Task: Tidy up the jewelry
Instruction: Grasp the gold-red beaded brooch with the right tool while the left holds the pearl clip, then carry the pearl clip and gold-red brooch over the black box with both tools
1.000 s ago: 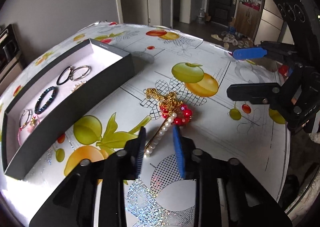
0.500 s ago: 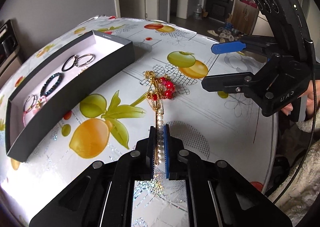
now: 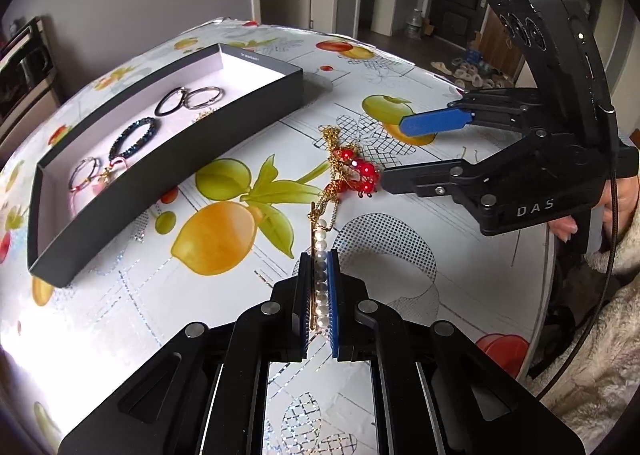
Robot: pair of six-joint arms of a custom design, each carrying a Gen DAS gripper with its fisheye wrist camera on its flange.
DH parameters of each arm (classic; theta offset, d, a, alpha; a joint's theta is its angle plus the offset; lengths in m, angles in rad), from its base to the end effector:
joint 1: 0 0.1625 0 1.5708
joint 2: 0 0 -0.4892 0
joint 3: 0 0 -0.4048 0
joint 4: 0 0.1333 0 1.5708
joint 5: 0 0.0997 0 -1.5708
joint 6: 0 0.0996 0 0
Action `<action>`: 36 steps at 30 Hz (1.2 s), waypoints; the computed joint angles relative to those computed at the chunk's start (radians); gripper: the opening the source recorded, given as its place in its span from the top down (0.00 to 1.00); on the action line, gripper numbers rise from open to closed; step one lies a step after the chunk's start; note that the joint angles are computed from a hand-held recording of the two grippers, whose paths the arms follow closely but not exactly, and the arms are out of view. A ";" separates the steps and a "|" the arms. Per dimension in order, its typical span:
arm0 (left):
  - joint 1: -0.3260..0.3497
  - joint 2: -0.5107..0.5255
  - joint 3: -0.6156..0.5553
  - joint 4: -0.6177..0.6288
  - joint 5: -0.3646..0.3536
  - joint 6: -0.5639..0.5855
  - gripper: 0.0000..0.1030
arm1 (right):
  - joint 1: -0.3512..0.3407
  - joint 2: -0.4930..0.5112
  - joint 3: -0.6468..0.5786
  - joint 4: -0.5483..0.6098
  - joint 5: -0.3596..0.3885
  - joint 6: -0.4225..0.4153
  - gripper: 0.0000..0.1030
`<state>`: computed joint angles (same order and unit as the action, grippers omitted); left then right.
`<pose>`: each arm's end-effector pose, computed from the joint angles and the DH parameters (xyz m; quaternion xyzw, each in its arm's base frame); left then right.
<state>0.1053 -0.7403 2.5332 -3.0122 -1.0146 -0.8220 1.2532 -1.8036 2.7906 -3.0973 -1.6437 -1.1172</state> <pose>-0.3151 -0.2202 -0.0161 0.3449 0.8830 -0.1764 0.2650 0.0427 -0.2738 0.2667 0.3660 -0.8910 0.1776 0.2016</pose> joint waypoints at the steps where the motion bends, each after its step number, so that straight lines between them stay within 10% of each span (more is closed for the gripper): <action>1: 0.000 0.000 0.001 0.000 0.000 -0.002 0.92 | 0.010 0.010 0.001 -0.004 -0.004 0.004 0.48; 23: -0.009 -0.027 0.017 0.035 0.006 -0.025 0.92 | 0.138 0.139 -0.022 -0.030 -0.079 0.086 0.93; 36: -0.003 -0.012 0.014 0.001 -0.011 0.006 0.92 | 0.186 0.000 -0.044 0.066 0.051 0.084 0.93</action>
<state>0.1020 -0.7518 2.5476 -3.0114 -1.0260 -0.8156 1.4392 -1.8033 2.7463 -3.0311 -1.5930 -1.0329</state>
